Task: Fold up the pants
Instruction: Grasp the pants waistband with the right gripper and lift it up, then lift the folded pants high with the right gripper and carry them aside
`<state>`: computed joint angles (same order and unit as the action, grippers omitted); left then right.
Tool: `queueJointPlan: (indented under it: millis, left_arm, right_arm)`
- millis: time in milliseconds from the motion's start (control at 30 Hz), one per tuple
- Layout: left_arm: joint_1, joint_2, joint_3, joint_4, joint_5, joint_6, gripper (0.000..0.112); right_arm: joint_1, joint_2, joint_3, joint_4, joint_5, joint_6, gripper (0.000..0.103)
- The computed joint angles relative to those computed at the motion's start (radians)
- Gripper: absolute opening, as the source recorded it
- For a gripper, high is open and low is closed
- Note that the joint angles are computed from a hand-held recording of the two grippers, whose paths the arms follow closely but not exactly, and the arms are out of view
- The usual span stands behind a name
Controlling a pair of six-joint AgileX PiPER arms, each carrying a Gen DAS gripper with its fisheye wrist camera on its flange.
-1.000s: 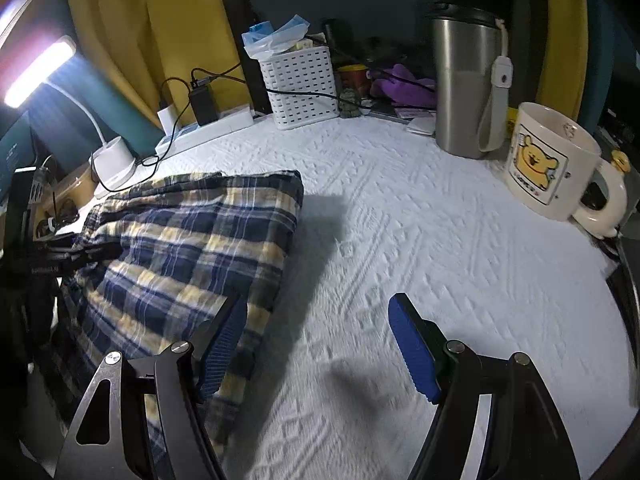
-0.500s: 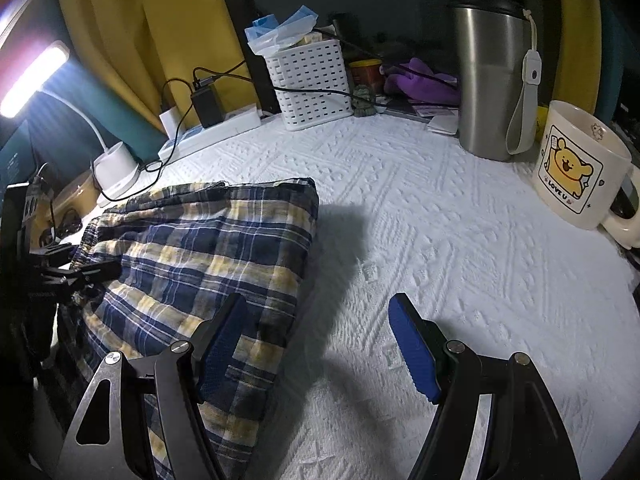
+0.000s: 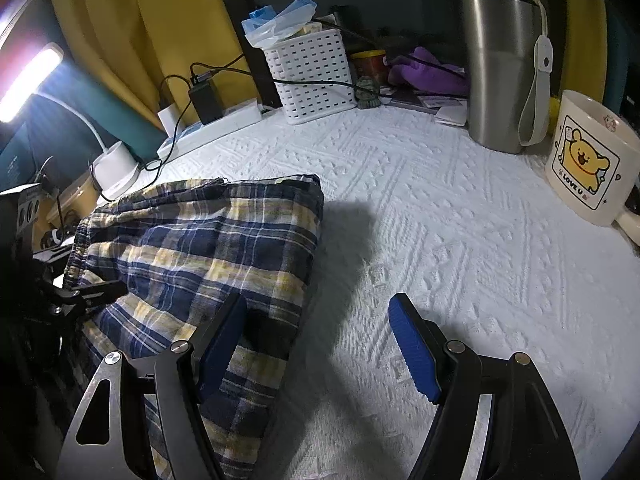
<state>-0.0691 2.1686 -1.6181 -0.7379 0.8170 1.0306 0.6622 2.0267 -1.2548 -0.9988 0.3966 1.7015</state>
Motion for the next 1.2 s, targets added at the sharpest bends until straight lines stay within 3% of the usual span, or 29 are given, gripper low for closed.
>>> queueJointPlan:
  millis: [167, 300, 433, 567, 633, 700, 867, 900, 1133, 1200]
  left_arm:
    - [0.007, -0.010, 0.026, -0.046, -0.027, 0.027, 0.057]
    - [-0.021, -0.052, 0.112, -0.076, -0.133, 0.109, 0.046]
    - [-0.003, -0.026, 0.069, -0.092, -0.079, 0.106, 0.043]
    - [0.009, -0.022, 0.061, -0.114, -0.048, 0.126, 0.031]
    - [0.008, -0.026, 0.066, -0.124, -0.044, 0.140, 0.029]
    - [0.010, -0.033, 0.072, -0.132, -0.041, 0.147, 0.027]
    - [0.022, -0.062, 0.097, -0.172, -0.032, 0.187, 0.022]
    - [0.023, -0.072, 0.106, -0.181, -0.032, 0.197, 0.022]
    - [0.045, -0.161, 0.184, -0.251, -0.039, 0.273, 0.022]
    - [0.042, -0.210, 0.244, -0.293, -0.088, 0.334, 0.022]
  right_arm:
    - [-0.012, 0.018, -0.030, 0.030, -0.016, -0.045, 0.075]
    - [-0.029, 0.039, -0.059, 0.059, -0.062, -0.093, 0.075]
    - [-0.058, 0.070, -0.103, 0.148, -0.128, -0.205, 0.075]
    - [-0.066, 0.123, -0.197, 0.386, -0.146, -0.494, 0.075]
    - [-0.061, 0.151, -0.250, 0.469, -0.125, -0.600, 0.070]
    - [-0.055, 0.171, -0.287, 0.501, -0.102, -0.645, 0.054]
    - [-0.046, 0.167, -0.284, 0.428, -0.087, -0.559, 0.019]
    - [-0.040, 0.157, -0.270, 0.372, -0.092, -0.498, 0.017]
    - [0.031, 0.098, -0.259, 0.153, 0.007, -0.303, 0.013]
    - [0.049, 0.070, -0.243, 0.089, 0.020, -0.243, 0.013]
